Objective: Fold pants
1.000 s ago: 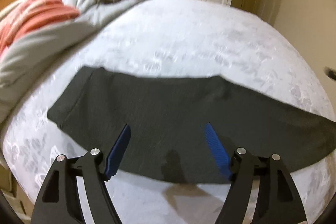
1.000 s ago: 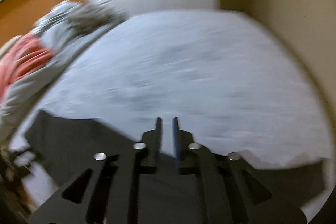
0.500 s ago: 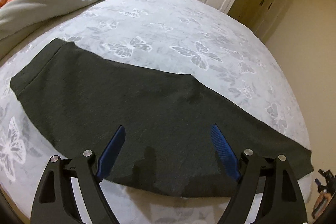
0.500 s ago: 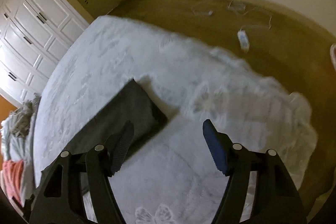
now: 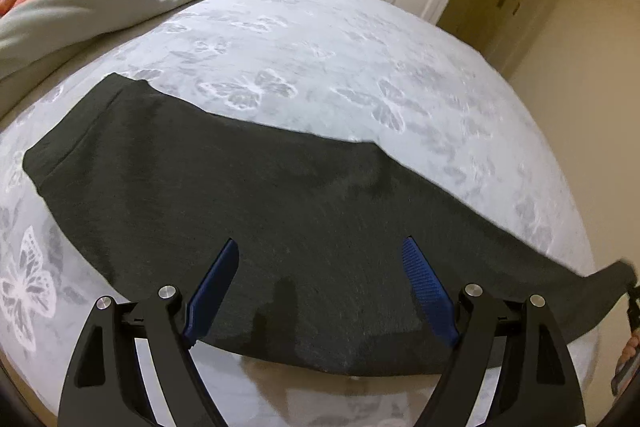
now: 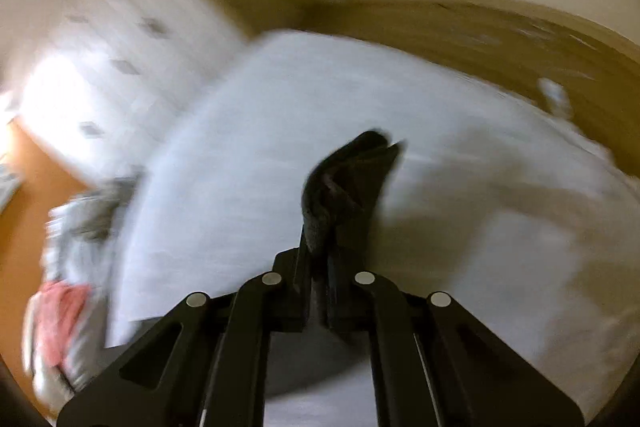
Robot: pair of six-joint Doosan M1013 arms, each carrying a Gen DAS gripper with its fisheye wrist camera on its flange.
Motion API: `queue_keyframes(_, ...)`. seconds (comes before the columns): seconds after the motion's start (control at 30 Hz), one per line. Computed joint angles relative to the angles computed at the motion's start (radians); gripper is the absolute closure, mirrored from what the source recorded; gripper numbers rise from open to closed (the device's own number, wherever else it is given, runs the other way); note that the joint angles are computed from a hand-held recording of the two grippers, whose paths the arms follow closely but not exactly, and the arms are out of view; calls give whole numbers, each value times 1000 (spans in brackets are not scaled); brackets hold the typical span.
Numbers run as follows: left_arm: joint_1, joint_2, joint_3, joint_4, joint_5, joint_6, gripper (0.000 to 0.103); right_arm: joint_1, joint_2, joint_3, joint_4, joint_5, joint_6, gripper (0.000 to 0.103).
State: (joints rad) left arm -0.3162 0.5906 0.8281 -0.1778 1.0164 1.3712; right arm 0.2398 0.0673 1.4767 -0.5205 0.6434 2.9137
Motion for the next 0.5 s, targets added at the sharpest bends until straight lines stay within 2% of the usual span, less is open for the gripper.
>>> queue_keyframes(0.1,6,-6,4,-11,-10,-4,22,59,91,-123,143,-75,-247,98)
queue_keyframes(0.13,8,-8,6,-16,-13,-7,22,75,128,-168,228,-83,-353,98)
queue_keyframes(0.2,12,-11,8,-24,-11,-5,22,103,210,-267,405,-48,-569,98)
queue_keyframes(0.33,22,-23,24,-31,-26,5,22,156,382,-465,589,137,-836,98)
queue_keyframes(0.43,30,-29,31,-32,-34,13,22,177,488,-570,646,309,-926,98)
queue_keyframes(0.47,35,-28,28,-41,-31,17,22,186,516,-589,625,366,-932,94)
queue_keyframes(0.5,38,-26,25,-48,-25,15,22,201,516,-576,577,371,-920,96)
